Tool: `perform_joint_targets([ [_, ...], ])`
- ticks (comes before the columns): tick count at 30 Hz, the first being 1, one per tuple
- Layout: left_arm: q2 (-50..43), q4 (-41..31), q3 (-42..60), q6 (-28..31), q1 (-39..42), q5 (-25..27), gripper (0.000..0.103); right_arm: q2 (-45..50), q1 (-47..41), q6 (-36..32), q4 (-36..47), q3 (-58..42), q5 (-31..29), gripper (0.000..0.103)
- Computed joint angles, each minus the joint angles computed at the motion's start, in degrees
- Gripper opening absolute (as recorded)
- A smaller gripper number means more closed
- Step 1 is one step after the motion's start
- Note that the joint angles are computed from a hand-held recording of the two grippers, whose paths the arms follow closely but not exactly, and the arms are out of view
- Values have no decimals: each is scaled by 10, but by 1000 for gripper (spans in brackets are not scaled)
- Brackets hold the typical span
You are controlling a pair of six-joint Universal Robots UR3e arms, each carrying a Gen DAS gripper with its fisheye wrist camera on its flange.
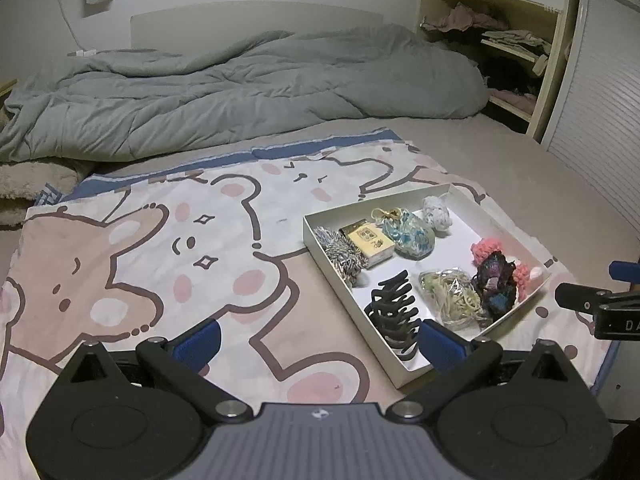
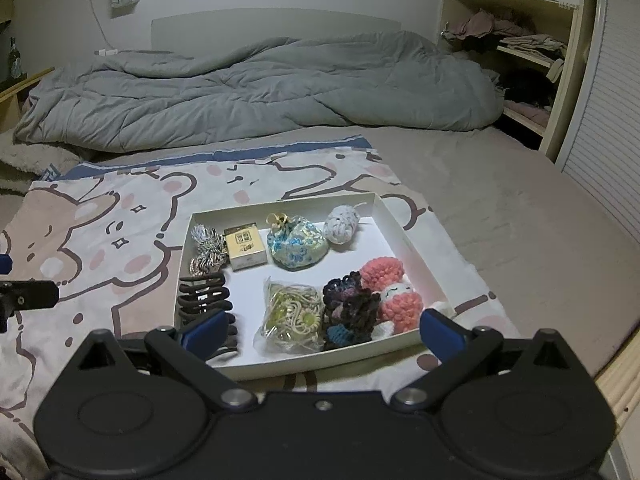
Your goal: Organize objects
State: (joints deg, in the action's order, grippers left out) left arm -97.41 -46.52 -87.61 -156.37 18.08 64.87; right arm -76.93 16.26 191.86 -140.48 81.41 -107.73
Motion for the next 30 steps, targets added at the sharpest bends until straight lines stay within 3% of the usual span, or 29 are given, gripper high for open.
perform_joint_targets([
  [11, -14, 18, 4, -6, -22, 36, 103, -2, -6, 7, 7, 1, 12, 103],
  [30, -22, 21, 10, -14, -32, 46, 103, -2, -5, 2, 6, 1, 12, 103],
])
